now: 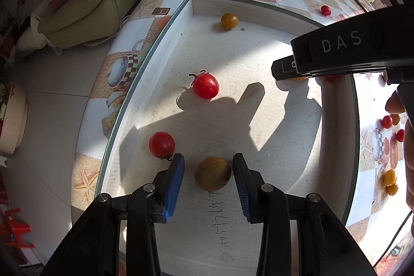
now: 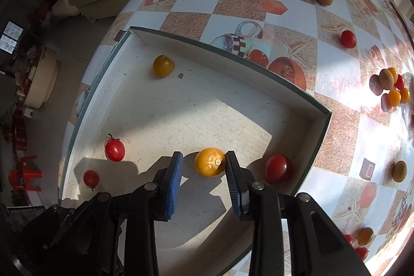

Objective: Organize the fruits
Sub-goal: 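Carry the brown fruit and yellow tomato into the white tray and open both grippers, then move both open grippers back over the tomatoes on the tablecloth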

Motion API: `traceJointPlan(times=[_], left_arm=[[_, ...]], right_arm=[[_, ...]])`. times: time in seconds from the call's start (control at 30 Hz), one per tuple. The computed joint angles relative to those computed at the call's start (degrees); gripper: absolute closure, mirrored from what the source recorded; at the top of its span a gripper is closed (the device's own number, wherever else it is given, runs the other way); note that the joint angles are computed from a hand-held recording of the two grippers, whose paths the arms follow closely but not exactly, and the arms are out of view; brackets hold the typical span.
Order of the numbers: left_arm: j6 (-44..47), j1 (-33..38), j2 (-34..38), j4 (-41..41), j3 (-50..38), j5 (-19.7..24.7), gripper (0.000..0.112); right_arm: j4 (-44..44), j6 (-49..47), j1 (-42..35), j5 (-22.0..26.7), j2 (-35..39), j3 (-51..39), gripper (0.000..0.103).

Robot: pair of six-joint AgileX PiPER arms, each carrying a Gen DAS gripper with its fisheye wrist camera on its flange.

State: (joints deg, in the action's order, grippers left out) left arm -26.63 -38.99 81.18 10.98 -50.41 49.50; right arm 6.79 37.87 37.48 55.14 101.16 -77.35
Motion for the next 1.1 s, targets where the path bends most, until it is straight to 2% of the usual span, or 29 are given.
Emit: traceJointPlan(times=[0.03,0.07,0.17,0.23,0.43,0.6,0.83,1.1], left_arm=[[-0.9,-0.2,-0.4,0.8,0.2,-0.4,0.029],[-2.2,-0.7,-1.0,2.0,0.6,-0.8,0.028],[-1.3,-0.8,0.0,1.8,0.0,0.2,0.028],[-0.7,-0.6,0.5,1.3,-0.3,0.6,0.028],[-0.7,-2.5,0.6,2.0,-1.8,2.4,0.028],[-1.1,-5.7,0.3,3.0,-4.5,4.4,0.028],[-1.5,-11.8,0.5,2.4,-9.0,6.5,0.028],[-1.0,-18.3,4.6,-0.1,-16.0,8.1,0.028]], right_arm=[[-0.1,-0.1,0.2,0.2,0.3,-0.5,0.036],[-0.9,0.6,0.7,0.8,0.7,-1.2,0.031],[-0.9,0.8,0.6,0.1,0.5,-0.5,0.028],[0.5,0.0,0.1,-0.7,0.7,-0.3,0.022],[1.3,1.1,-1.1,-2.9,-4.8,2.8,0.022],[-1.9,3.8,-1.3,-1.8,-12.1,5.7,0.022],[-7.3,10.5,-3.0,5.2,-27.7,17.4,0.022],[-7.5,15.0,-6.8,13.9,-42.6,31.6,0.022]])
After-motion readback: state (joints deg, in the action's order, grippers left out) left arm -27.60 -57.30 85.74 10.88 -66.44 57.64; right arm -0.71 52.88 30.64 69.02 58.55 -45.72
